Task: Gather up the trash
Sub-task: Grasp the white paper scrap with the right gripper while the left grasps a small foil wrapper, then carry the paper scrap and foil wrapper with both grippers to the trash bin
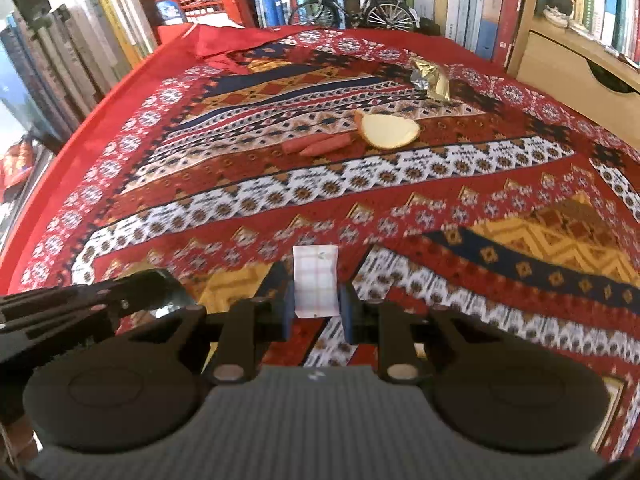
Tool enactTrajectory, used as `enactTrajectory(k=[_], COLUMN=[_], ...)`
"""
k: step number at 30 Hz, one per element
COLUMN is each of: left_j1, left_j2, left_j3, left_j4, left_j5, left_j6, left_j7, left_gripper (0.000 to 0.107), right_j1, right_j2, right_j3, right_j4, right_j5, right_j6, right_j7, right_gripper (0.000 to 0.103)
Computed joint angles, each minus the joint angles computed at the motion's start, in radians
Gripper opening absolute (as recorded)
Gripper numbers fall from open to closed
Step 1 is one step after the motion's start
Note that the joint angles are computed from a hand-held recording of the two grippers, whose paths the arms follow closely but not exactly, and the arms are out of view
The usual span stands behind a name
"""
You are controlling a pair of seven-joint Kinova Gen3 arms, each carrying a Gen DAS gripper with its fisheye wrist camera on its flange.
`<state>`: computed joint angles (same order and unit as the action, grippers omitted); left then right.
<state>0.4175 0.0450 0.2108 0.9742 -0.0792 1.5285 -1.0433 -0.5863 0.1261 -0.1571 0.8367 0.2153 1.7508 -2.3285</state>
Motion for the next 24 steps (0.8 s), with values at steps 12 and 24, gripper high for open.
enactTrajectory(k=[12,24], left_j1=[-0.126,-0.247], left_j2=[-0.272,-0.527], left_j3=[-0.040,-0.181], left_j4=[0.202,0.365], left_j5=[0.144,0.232], left_j6=[0.057,0.226], left_j7=[-0.123,-0.287], left_gripper=[0.007,0.007], right_j1=[-0.308,-0.647], right_j2=[0.009,0.094], right_j3=[-0.102,-0.115], right_j4=[-0.098,-0.121], right_j5=[0.177,0.231], right_j6=[0.139,0.144], right_j7=[-0.213,-0.423], right_gripper=[0.027,0.027])
